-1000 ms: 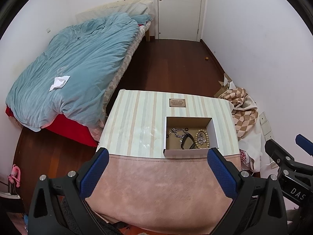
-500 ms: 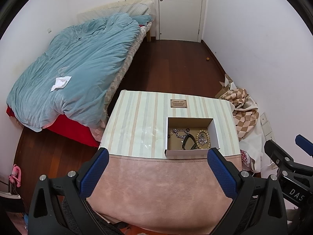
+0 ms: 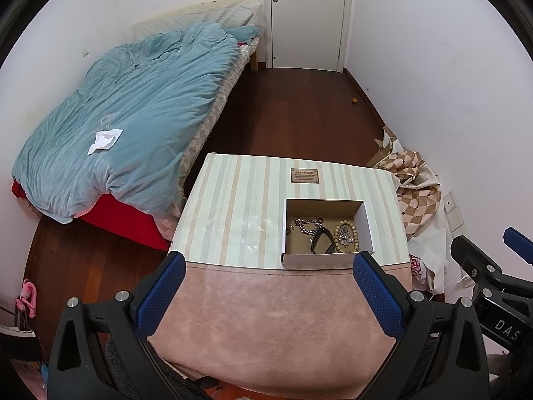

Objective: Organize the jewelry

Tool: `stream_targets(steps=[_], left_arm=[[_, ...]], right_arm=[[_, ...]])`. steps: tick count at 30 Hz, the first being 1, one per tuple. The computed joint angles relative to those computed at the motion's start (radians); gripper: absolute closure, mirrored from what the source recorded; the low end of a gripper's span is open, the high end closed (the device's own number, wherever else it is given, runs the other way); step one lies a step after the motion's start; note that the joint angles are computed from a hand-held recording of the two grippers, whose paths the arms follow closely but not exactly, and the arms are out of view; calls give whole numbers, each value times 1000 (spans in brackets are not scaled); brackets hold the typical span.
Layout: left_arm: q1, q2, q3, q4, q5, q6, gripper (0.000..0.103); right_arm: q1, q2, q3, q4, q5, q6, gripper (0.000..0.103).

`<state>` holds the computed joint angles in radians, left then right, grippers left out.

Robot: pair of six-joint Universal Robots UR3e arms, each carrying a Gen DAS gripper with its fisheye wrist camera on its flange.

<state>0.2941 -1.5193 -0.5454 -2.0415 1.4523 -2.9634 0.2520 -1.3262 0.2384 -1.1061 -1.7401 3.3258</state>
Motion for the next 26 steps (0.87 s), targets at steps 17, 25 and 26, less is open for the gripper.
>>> stream_targets(steps=[17,25,26], left_arm=[[-5,-4,7,-2,3,-5,0],[-11,-7,16,3,10,-11,0],[-9,-15,31,-8,5,-10,0]], right_arm=[[-17,56,-131,78,14,-14,0],[-14,44,-104,62,12,-12,0],[-14,44,-104,62,11,-13,0]])
